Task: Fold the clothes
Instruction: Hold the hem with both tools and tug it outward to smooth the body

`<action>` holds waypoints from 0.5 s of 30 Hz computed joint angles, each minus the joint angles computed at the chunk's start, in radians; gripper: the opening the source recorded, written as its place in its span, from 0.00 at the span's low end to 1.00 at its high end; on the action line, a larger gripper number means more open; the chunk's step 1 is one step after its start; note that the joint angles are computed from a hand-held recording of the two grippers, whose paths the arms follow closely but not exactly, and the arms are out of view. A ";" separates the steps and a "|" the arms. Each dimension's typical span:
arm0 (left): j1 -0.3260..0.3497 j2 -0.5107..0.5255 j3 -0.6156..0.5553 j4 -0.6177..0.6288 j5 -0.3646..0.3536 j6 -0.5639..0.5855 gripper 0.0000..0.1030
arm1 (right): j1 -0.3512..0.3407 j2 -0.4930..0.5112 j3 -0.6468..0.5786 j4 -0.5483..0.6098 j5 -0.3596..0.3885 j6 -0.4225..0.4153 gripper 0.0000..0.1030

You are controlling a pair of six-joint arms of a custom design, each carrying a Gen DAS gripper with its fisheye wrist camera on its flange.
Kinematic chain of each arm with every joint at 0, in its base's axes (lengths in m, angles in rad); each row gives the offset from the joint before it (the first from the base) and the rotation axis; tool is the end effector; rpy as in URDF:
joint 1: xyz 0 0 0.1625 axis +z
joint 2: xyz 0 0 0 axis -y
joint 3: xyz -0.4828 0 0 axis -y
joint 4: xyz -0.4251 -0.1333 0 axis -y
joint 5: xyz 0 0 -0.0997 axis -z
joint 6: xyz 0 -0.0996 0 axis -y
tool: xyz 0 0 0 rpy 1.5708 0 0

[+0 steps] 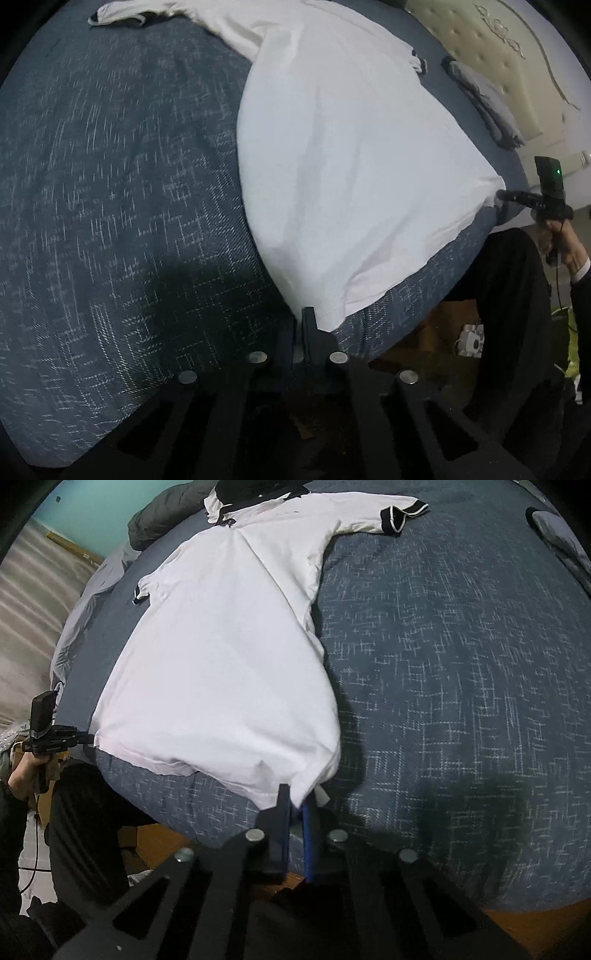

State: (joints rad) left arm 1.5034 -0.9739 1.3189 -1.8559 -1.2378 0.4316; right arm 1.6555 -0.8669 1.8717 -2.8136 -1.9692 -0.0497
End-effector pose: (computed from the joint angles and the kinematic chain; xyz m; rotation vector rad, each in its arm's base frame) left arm 0.1139 -0.7747 0.3181 0.7101 2.7292 0.1689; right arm 0.1501 -0.6486 0.1060 0.1175 -2.7271 0.3359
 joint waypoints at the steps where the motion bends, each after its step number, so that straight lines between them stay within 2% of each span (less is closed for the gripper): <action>1: -0.003 -0.005 -0.001 0.000 -0.005 0.004 0.04 | 0.002 -0.008 0.000 0.005 0.008 0.001 0.04; 5: -0.015 -0.026 -0.008 0.008 -0.012 0.015 0.04 | 0.010 -0.052 0.005 0.040 0.039 0.028 0.03; 9: -0.022 -0.045 -0.032 0.025 -0.027 0.025 0.04 | 0.011 -0.111 0.031 0.044 0.105 0.048 0.03; 11: -0.026 -0.054 -0.035 0.038 -0.028 0.025 0.04 | 0.018 -0.123 0.034 0.056 0.091 0.046 0.03; 15: -0.022 -0.049 -0.058 0.086 0.008 0.031 0.04 | 0.009 -0.100 0.031 0.094 0.050 0.092 0.03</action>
State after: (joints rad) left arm 1.4818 -1.0229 1.2609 -1.7695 -1.2295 0.4625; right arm 1.6645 -0.9671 1.9029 -2.7198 -1.9188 0.0424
